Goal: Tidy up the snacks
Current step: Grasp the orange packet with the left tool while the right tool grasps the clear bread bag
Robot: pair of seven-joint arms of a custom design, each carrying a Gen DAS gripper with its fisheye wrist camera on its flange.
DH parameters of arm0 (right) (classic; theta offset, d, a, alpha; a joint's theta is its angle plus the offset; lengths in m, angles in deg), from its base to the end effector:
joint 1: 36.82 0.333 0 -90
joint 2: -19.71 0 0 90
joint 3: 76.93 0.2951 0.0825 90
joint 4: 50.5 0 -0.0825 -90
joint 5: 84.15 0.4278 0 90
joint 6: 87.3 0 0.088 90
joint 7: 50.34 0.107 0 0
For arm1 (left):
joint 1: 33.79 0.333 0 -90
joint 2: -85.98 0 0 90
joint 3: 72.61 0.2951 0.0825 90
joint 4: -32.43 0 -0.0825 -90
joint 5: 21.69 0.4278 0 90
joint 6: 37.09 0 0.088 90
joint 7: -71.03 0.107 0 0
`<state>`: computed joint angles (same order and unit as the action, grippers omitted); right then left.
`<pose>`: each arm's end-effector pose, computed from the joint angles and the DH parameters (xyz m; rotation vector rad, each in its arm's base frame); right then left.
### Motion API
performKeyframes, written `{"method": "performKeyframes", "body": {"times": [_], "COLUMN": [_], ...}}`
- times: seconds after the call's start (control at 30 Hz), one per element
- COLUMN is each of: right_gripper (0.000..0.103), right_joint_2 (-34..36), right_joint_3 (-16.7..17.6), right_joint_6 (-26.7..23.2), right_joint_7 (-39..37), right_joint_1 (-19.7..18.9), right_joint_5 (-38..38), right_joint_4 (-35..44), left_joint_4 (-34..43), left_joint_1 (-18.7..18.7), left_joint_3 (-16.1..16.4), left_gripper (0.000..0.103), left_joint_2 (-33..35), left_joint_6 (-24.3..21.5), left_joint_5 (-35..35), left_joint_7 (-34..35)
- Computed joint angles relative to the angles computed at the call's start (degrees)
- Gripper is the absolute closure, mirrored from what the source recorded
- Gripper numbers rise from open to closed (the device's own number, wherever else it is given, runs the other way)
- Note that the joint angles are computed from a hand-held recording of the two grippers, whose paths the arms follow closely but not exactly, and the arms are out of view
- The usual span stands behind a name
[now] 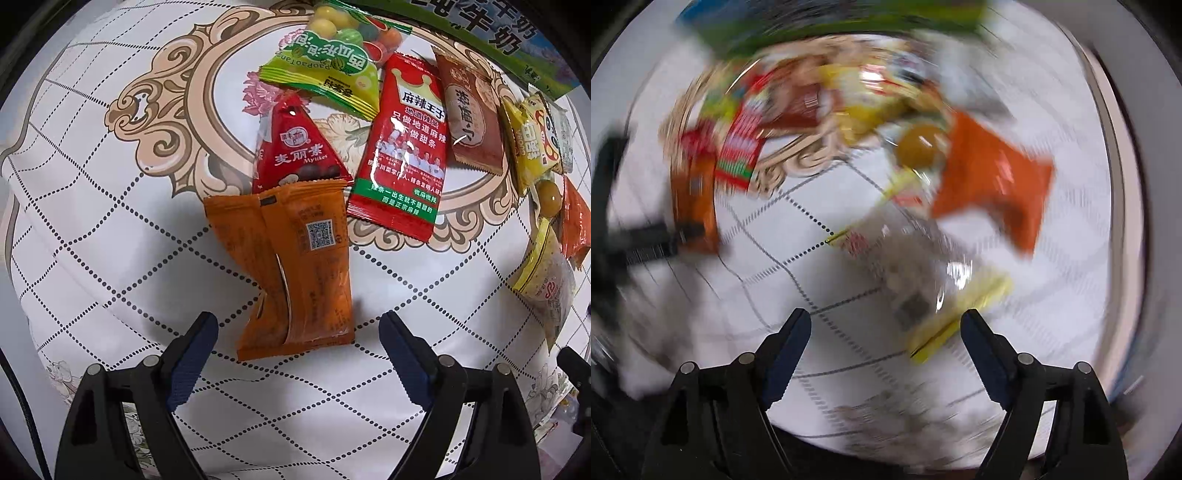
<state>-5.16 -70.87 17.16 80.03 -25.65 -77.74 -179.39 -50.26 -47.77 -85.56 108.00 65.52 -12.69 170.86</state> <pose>0.4503 0.1523 0.5044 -1.6680 2.6321 0.0929 0.6437 -0.2890 0.4424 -1.3595 2.7870 0.0964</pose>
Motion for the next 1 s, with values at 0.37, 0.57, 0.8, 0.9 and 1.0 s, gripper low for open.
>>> {"method": "performKeyframes", "body": {"times": [0.37, 0.57, 0.8, 0.9, 1.0], "right_gripper": [0.042, 0.031, 0.025, 0.035, 0.045], "right_joint_2": [14.1, 5.9, 5.0, 4.4, 3.6], "right_joint_3": [-3.6, -5.4, -4.3, -2.4, -2.3], "right_joint_6": [-5.3, 8.9, 9.4, 11.5, 12.7], "right_joint_7": [-9.1, 2.8, 4.2, 7.9, 7.5], "right_joint_1": [-0.9, -3.2, -3.8, -2.9, -1.6], "right_joint_5": [-0.5, 12.6, 10.4, 9.5, 10.1], "right_joint_4": [7.9, -2.8, -3.6, -4.4, -5.4], "left_joint_4": [3.4, 5.4, 2.9, 1.6, 0.9], "left_joint_1": [-1.0, -1.7, -1.2, -0.2, -0.1], "left_joint_3": [-0.1, -0.1, -1.1, -2.3, -2.6], "left_gripper": [0.014, 0.018, 0.052, 0.052, 0.050], "left_joint_2": [3.6, 7.3, 6.0, 4.9, 5.2], "left_joint_6": [-1.3, -0.3, 2.1, -0.1, -1.3], "left_joint_5": [-0.2, -0.1, -2.3, -6.7, -9.2], "left_joint_7": [-2.2, -3.5, -2.4, -1.3, -1.4]}}
